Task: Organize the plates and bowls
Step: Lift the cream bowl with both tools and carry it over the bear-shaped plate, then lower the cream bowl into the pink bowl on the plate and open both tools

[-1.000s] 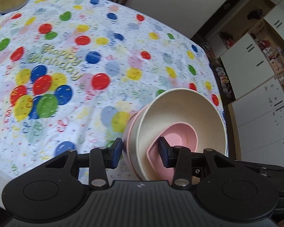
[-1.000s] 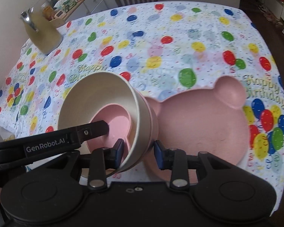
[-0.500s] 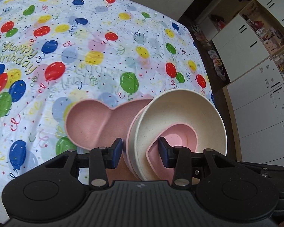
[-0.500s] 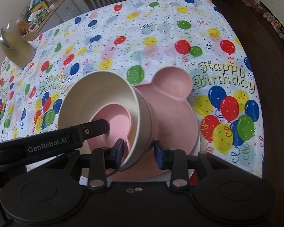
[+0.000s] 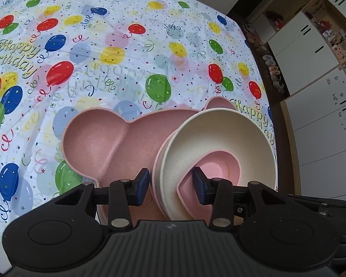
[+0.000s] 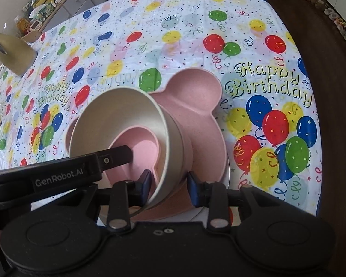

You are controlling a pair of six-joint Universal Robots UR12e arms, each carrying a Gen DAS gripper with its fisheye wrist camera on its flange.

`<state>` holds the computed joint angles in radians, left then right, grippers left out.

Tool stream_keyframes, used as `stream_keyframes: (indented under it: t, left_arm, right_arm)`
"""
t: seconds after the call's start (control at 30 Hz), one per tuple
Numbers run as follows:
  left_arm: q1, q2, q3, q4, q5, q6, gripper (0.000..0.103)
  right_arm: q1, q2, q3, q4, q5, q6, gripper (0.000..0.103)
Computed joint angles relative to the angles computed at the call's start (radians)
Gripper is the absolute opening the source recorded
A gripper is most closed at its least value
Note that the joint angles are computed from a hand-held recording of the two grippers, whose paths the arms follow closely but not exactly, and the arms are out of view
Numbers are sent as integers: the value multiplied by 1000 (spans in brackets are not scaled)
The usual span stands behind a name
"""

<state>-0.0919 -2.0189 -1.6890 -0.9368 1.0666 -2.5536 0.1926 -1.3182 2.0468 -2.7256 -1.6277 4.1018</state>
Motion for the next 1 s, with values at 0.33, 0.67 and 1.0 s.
stream_keyframes:
  t: [0.33,0.67,1.0]
  left_arm:
    - [-6,-2,-6,32,5,-23,40]
    - [5,20,-50,128,14,-50,41]
    - [42,73,-113,194,-48,-2,44]
  right_arm:
    - [-15,2,10,-17,31,-20,33]
    - [-23,-9,31,-48,45,-26,37]
    - [10,-39,60,-115,-46,-23,52]
